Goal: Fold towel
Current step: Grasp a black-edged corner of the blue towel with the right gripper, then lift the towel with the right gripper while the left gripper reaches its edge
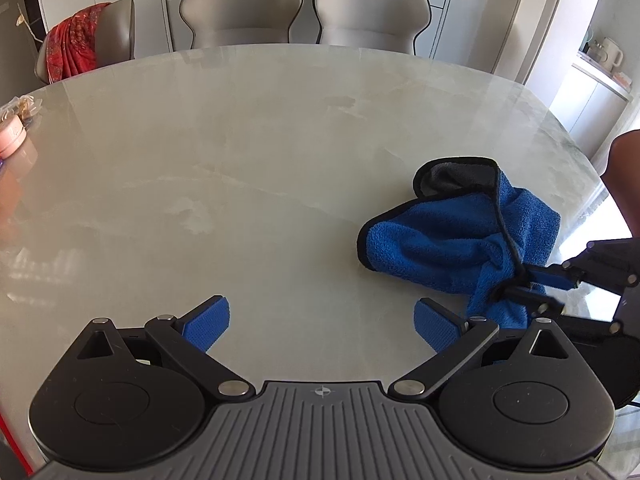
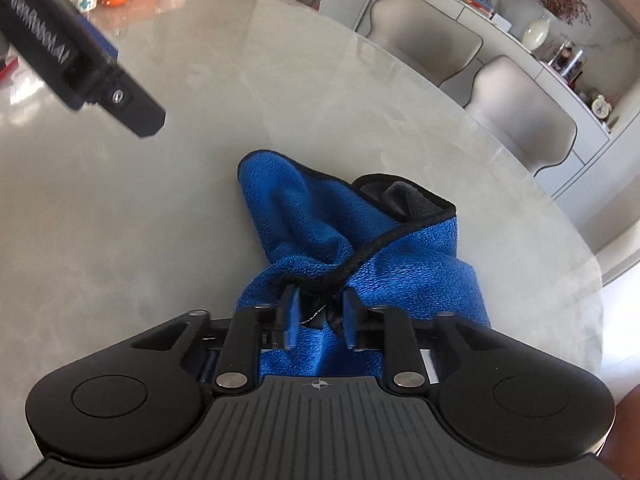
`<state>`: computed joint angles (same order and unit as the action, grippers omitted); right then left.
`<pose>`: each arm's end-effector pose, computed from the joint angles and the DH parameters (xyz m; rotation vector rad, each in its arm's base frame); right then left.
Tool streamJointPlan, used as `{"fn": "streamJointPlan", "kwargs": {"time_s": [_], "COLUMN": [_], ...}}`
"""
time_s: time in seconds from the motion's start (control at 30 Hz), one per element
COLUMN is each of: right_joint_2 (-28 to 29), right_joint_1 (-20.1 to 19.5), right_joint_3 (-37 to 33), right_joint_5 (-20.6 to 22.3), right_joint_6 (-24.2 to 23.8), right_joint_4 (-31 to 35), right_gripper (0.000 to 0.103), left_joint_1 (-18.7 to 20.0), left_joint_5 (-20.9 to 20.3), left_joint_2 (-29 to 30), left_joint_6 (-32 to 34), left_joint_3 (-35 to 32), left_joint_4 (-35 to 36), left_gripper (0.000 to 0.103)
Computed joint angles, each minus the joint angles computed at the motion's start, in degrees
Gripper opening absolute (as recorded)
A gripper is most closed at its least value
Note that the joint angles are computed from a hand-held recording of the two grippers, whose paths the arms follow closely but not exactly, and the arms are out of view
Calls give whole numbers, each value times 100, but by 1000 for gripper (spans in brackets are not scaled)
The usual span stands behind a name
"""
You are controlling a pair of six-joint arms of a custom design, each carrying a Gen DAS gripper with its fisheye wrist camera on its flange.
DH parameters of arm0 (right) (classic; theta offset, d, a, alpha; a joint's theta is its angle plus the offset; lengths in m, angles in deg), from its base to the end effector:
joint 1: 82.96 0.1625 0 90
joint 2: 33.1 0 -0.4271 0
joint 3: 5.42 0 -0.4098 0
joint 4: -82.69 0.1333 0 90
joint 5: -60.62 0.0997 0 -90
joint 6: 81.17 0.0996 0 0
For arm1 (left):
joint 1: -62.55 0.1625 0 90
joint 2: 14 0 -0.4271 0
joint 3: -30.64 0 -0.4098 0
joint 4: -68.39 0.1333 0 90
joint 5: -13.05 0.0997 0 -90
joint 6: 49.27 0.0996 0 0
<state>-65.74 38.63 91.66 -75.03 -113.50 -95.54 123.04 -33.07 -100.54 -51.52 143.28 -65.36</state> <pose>0.3964 -0.5261 -0.0003 1.0454 -2.0612 0.4787 -0.0754 -0.5440 0.3704 0.4221 2.3812 -0.6265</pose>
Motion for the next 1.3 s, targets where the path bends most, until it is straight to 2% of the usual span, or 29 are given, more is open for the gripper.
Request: {"fn": "streamJointPlan", "kwargs": {"time_s": [0.07, 0.2, 0.27, 0.43, 0.53, 0.63, 0.73, 0.77, 0.83, 1.0, 1.1, 1.13, 1.2, 1.3], "right_joint_2": [-271, -708, -859, -948, -920, -794, -747, -777, -834, -1031, -1057, -1041, -921, -758], "right_joint_1": [-82, -198, -263, -455, -632, -721, -824, -832, -903, -1040, -1073, -1077, -1051, -1065], "right_joint_3": [65, 213, 264, 221, 105, -22, -46, -31, -26, -34, -95, -143, -291, -356], "right_joint_5": [343, 911, 930, 325, -319, -731, -734, -716, -668, -422, -260, -238, -256, 20], "right_joint_6": [555, 1212, 1394, 1541, 1483, 1159, 622, 610, 551, 552, 242, 74, -565, -1991], "right_joint_4": [214, 183, 13, -690, -907, -1009, -1194, -1115, -786, 137, 344, 416, 357, -224], "right_gripper": [15, 15, 14, 14, 14, 16, 21, 22, 36, 36, 43, 47, 52, 54], "left_joint_1": [25, 98, 152, 300, 374, 455, 534, 551, 581, 684, 752, 771, 796, 820], "left_joint_5": [-29, -138, -226, -609, -824, -1063, -1305, -1353, -1413, -1529, -1706, -1758, -1824, -1824], "left_joint_2": [54, 192, 322, 713, 979, 1238, 1461, 1529, 1659, 1911, 2020, 2045, 2065, 2136], "left_joint_6": [98, 495, 744, 1646, 2373, 2863, 3052, 3081, 3123, 3026, 2835, 2790, 2750, 2729], "left_joint_3": [-25, -65, -118, -274, -354, -516, -783, -858, -986, -1375, -1651, -1718, -1762, -1868], "left_joint_4": [-70, -413, -612, -1221, -1656, -1753, -1410, -1337, -1254, -790, -300, -193, -104, 56], "left_gripper": [101, 101, 101, 101, 101, 101, 101, 101, 100, 99, 99, 99, 99, 99]}}
